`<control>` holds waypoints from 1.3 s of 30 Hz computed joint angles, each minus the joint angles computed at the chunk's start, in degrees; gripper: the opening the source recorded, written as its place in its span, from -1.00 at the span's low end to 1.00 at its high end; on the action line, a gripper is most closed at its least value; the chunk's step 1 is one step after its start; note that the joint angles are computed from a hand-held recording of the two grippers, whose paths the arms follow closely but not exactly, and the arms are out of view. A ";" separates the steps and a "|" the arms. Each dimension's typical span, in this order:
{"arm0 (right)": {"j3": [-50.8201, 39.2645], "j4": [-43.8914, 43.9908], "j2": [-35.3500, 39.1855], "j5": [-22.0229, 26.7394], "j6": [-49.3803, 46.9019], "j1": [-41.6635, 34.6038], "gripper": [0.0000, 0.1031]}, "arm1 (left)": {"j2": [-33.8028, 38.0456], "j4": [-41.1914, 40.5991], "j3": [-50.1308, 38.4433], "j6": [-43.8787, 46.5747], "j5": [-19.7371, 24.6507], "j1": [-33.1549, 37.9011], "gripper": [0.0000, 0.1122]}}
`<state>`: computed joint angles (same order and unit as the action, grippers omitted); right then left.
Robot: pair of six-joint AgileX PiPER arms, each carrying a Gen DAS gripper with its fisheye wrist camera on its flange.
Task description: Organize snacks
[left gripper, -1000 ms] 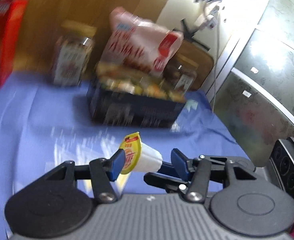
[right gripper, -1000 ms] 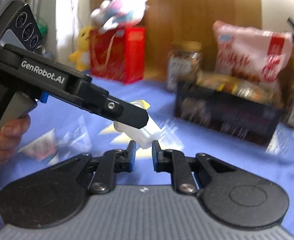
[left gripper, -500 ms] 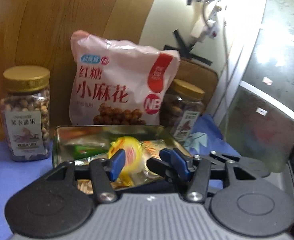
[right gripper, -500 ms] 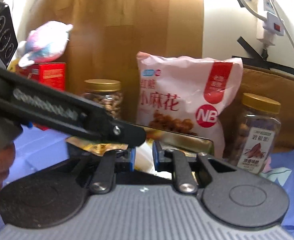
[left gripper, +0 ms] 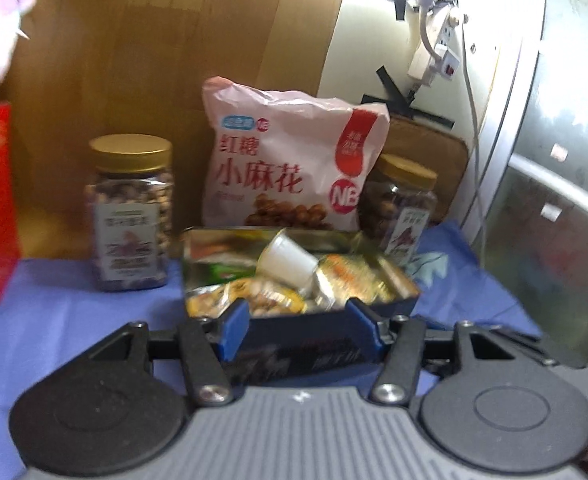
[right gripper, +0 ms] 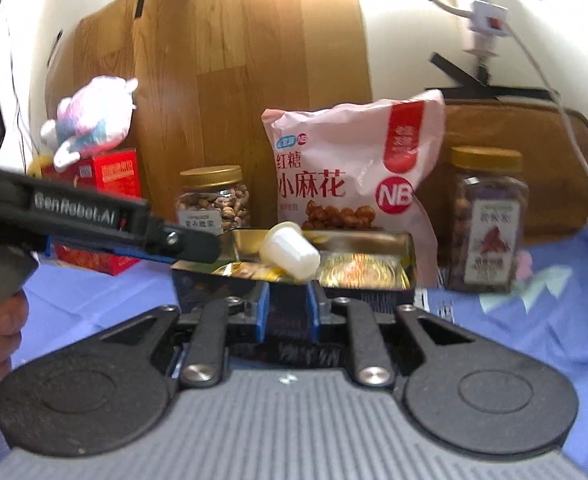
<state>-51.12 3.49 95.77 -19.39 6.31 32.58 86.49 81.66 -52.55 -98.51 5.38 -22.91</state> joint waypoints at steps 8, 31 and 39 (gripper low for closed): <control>8.51 11.95 -7.04 0.84 -1.41 4.76 -0.28 | -6.31 -6.41 5.83 3.70 20.49 -13.47 0.17; 19.99 49.70 -21.54 -9.73 -28.11 21.13 -0.26 | -13.42 -5.17 13.19 -4.80 47.41 -36.70 0.75; 21.24 53.01 -23.47 -11.60 -28.29 23.74 -0.13 | -12.99 -8.14 14.02 -5.08 50.32 -39.65 0.83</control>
